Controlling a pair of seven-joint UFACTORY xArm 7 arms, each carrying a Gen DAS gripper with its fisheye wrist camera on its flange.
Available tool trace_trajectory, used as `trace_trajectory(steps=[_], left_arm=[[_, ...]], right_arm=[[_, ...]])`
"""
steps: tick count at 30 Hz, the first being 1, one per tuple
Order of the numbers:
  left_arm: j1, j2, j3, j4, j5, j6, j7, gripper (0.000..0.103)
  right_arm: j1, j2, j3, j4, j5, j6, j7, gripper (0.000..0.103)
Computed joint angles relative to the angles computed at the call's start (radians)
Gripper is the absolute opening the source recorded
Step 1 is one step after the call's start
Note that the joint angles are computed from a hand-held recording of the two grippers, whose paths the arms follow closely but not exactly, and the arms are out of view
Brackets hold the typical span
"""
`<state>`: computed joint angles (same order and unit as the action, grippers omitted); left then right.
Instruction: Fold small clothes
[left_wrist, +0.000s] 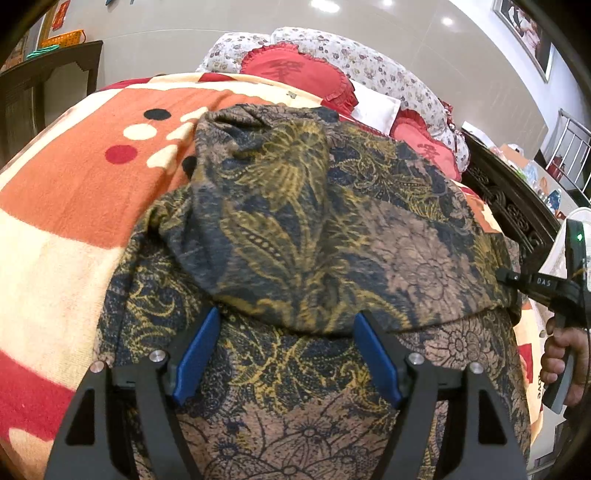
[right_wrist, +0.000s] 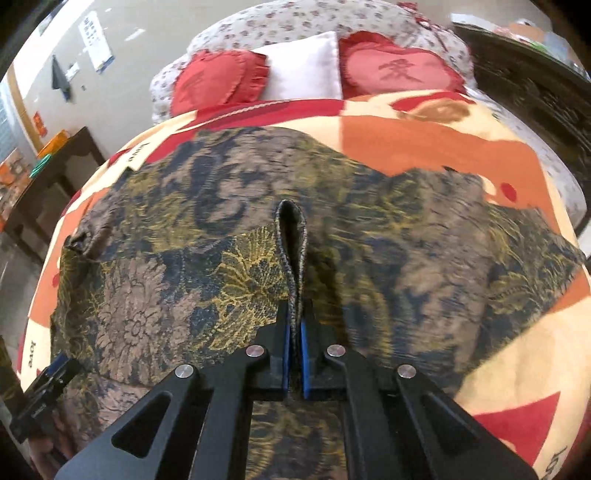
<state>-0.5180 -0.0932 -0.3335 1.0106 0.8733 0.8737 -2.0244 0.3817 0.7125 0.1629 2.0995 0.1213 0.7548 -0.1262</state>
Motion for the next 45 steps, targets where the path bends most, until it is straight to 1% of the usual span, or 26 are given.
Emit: trace_trajectory(steps=[9, 10, 11, 13, 15, 17, 18, 20, 21, 23, 24, 25, 27, 28, 29, 30, 31, 33, 35, 36, 38, 39, 40, 41, 43, 45], left_arm=[[0.000, 0.002, 0.001, 0.000, 0.004, -0.011, -0.003, 0.081], [0.001, 0.002, 0.004, -0.002, 0.005, -0.028, 0.004, 0.086], [0.002, 0.003, 0.006, -0.003, 0.007, -0.046, 0.012, 0.096], [0.008, 0.012, 0.017, -0.001, -0.004, -0.104, 0.067, 0.103], [0.005, 0.020, 0.016, 0.020, -0.027, -0.080, 0.106, 0.103], [0.006, -0.005, 0.018, 0.013, -0.037, -0.089, 0.102, 0.103], [0.009, -0.024, 0.012, 0.012, -0.030, -0.078, 0.082, 0.103], [0.024, -0.065, -0.008, 0.014, 0.025, -0.031, 0.023, 0.103], [0.035, -0.077, -0.016, 0.024, 0.047, -0.004, 0.013, 0.103], [0.059, -0.075, -0.015, 0.061, 0.060, 0.036, 0.049, 0.103], [0.069, -0.068, -0.010, 0.077, 0.059, 0.045, 0.072, 0.103], [0.081, -0.046, 0.001, 0.110, 0.048, 0.064, 0.123, 0.100], [0.094, -0.008, 0.025, 0.156, 0.012, 0.073, 0.202, 0.074], [0.098, 0.010, 0.038, 0.174, -0.011, 0.075, 0.232, 0.050], [0.100, 0.027, 0.047, 0.192, -0.034, 0.088, 0.252, 0.030], [0.099, 0.047, 0.054, 0.213, -0.048, 0.104, 0.267, 0.024], [0.096, 0.060, 0.061, 0.222, -0.051, 0.108, 0.270, 0.022], [0.090, 0.088, 0.078, 0.242, -0.059, 0.098, 0.296, 0.022], [0.081, 0.134, 0.092, 0.276, -0.057, 0.117, 0.340, 0.022], [0.076, 0.151, 0.103, 0.291, -0.062, 0.124, 0.360, 0.022], [0.074, 0.176, 0.130, 0.287, -0.087, 0.151, 0.386, 0.022], [0.080, 0.182, 0.143, 0.271, -0.120, 0.147, 0.402, 0.019], [0.085, 0.168, 0.155, 0.230, -0.119, 0.103, 0.393, 0.015], [0.084, 0.149, 0.160, 0.196, -0.085, 0.071, 0.357, 0.014], [0.088, 0.138, 0.159, 0.182, -0.086, 0.062, 0.339, 0.012], [0.089, 0.136, 0.155, 0.183, -0.086, 0.067, 0.340, 0.012]], right_arm=[[-0.025, -0.036, 0.001, -0.072, 0.010, -0.043, 0.007, 0.006], [-0.029, -0.046, 0.005, -0.089, 0.016, -0.053, 0.005, 0.006], [-0.031, -0.049, 0.006, -0.096, 0.018, -0.052, 0.004, 0.006], [-0.034, -0.043, 0.008, -0.089, 0.016, -0.030, -0.006, 0.006], [-0.041, -0.042, 0.011, -0.081, 0.023, -0.021, -0.014, 0.006], [-0.057, -0.067, 0.024, -0.102, 0.049, -0.039, -0.027, 0.007], [-0.064, -0.089, 0.029, -0.129, 0.057, -0.069, -0.041, 0.009], [-0.065, -0.144, 0.026, -0.199, 0.052, -0.160, -0.071, 0.016], [-0.070, -0.165, 0.031, -0.226, 0.055, -0.200, -0.089, 0.017], [-0.078, -0.178, 0.051, -0.242, 0.070, -0.240, -0.126, 0.018], [-0.078, -0.168, 0.061, -0.227, 0.075, -0.236, -0.145, 0.018], [-0.068, -0.154, 0.059, -0.204, 0.070, -0.229, -0.149, 0.018], [-0.041, -0.104, 0.056, -0.128, 0.057, -0.180, -0.150, 0.018], [-0.018, -0.072, 0.041, -0.081, 0.038, -0.155, -0.134, 0.018], [0.007, -0.037, 0.019, -0.032, 0.014, -0.134, -0.109, 0.018], [0.020, -0.012, 0.010, 0.000, 0.003, -0.119, -0.094, 0.018], [0.031, 0.020, 0.003, 0.042, -0.006, -0.099, -0.078, 0.018], [0.063, 0.095, -0.037, 0.145, -0.045, -0.060, -0.023, 0.018], [0.076, 0.169, -0.062, 0.246, -0.071, -0.015, 0.023, 0.017], [0.072, 0.185, -0.061, 0.264, -0.074, -0.008, 0.029, 0.015], [0.063, 0.185, -0.052, 0.243, -0.073, -0.041, 0.020, 0.015], [0.059, 0.172, -0.048, 0.212, -0.074, -0.067, 0.014, 0.015], [0.055, 0.161, -0.044, 0.182, -0.074, -0.093, 0.005, 0.015], [0.049, 0.150, -0.037, 0.154, -0.073, -0.117, -0.007, 0.015], [0.029, 0.139, -0.014, 0.112, -0.056, -0.156, -0.034, 0.015], [0.012, 0.144, 0.007, 0.116, -0.032, -0.151, -0.053, 0.015]])
